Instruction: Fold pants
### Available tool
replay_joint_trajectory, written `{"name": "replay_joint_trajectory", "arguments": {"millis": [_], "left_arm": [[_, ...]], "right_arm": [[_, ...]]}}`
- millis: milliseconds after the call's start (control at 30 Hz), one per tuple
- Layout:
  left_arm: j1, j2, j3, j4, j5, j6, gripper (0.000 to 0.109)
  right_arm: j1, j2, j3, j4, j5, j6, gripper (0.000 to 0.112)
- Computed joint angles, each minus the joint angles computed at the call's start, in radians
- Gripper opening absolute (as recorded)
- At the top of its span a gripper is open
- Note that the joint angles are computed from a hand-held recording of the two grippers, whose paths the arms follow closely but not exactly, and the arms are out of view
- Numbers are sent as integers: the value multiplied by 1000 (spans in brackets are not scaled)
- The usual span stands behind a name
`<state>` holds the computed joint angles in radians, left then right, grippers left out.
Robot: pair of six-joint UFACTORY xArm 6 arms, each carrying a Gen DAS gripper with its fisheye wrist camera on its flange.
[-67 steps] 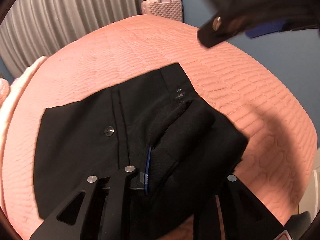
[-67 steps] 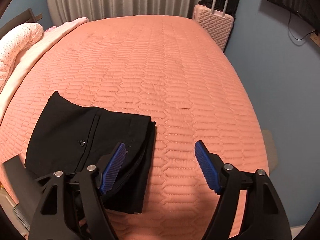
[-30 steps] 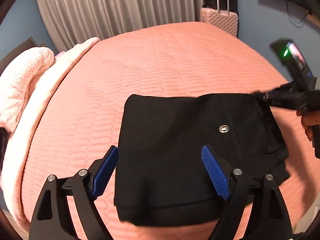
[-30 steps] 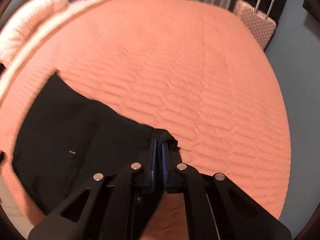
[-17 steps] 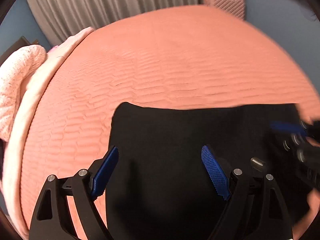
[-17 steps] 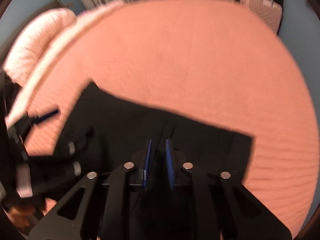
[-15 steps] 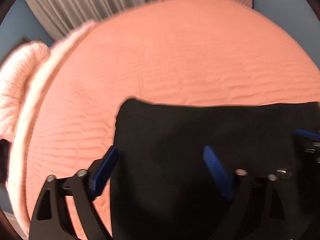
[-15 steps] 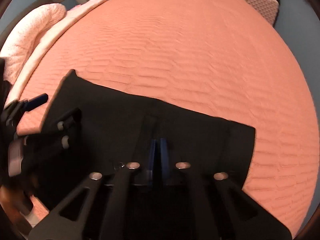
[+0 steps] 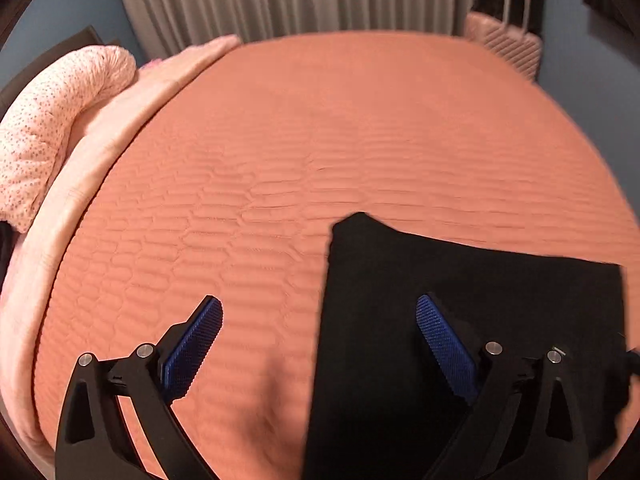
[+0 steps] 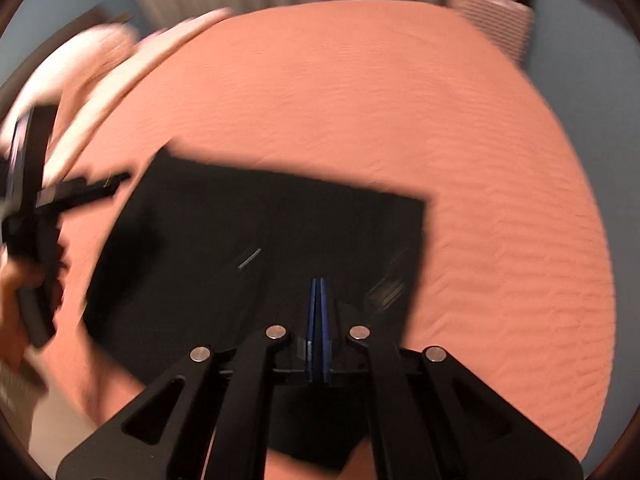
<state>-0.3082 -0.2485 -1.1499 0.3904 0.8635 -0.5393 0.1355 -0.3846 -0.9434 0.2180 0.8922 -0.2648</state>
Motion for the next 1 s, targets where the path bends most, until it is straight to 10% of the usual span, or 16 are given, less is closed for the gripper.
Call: {"name": "replay_joint_trajectory", "arguments": {"millis": [200, 467, 1000], "left_arm": [[-191, -145, 198, 78, 169, 28, 98], [-105, -255, 236, 1, 240, -25, 95], [-281, -269, 149, 44, 389, -74, 97]], "right_arm": [[-27, -111, 106, -22, -14, 128, 2], [5, -201, 170, -38, 0, 157, 5], [70, -210, 250, -79, -6, 254, 0]]}}
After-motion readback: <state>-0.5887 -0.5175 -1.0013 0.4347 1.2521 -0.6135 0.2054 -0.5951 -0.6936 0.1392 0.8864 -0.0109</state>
